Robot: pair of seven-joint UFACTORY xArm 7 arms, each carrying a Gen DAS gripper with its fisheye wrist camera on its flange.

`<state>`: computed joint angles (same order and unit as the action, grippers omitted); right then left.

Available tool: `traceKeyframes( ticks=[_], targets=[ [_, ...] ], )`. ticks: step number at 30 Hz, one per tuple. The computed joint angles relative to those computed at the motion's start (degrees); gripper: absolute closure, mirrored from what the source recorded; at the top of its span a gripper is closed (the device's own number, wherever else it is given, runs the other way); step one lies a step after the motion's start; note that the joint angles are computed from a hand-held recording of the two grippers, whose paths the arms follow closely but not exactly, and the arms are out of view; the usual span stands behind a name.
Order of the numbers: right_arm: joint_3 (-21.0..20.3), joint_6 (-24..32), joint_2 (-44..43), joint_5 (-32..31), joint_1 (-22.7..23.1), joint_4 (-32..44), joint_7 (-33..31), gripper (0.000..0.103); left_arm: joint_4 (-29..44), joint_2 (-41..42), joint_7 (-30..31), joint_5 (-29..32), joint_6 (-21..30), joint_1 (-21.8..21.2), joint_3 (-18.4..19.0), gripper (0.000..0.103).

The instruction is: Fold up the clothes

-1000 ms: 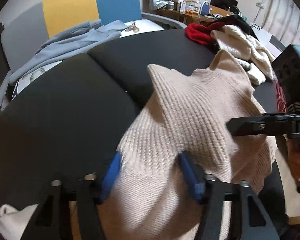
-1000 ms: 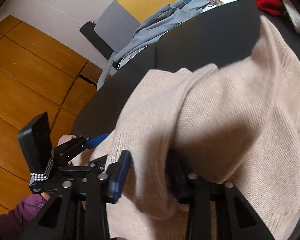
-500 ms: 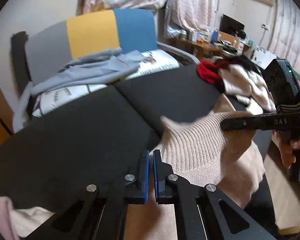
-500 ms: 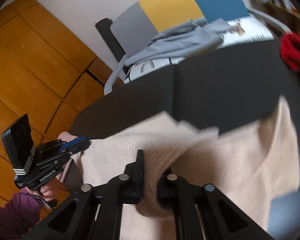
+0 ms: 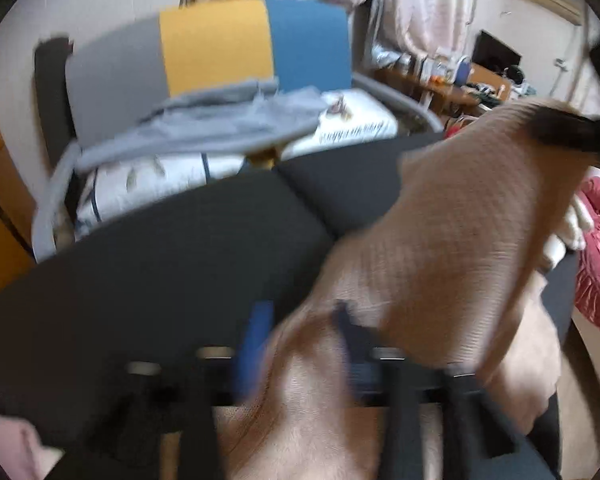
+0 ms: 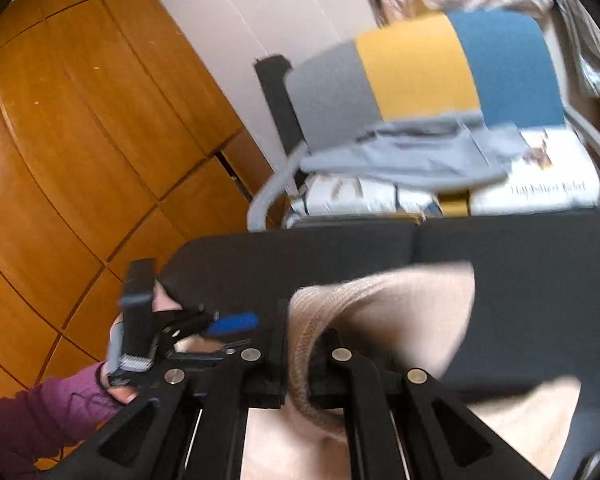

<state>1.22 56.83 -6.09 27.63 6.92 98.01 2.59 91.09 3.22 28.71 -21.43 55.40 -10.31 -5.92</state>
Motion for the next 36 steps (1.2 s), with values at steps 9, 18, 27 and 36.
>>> traceKeyframes(
  ticks=[9, 18, 27, 36],
  targets=[
    [-2.43, -1.53, -22.37, 5.64, 1.18, -39.09, 11.98, 0.098, -10.12, -2.99, 2.19, 0.22, -3.55, -1.68, -0.94, 0.031],
    [-6.12, -16.01, -27.71, 12.97, 5.17, -47.19, 13.0, 0.075, -3.1, 3.99, 0.92, 16.62, -9.72, -6.24, -0.99, 0.001],
    [-8.96, -14.4, -21.03, 15.2, 6.98, -41.46, 12.24, 0.073, 15.71, 17.43, -1.57, 8.47, 14.32, -2.66, -4.18, 0.0],
    [-5.92, -10.43, -19.01, 7.84, 3.07, -38.73, 11.37, 0.087, 6.34, 11.68, 2.1, 7.56, 5.25, -3.9, -3.23, 0.021]
  ],
)
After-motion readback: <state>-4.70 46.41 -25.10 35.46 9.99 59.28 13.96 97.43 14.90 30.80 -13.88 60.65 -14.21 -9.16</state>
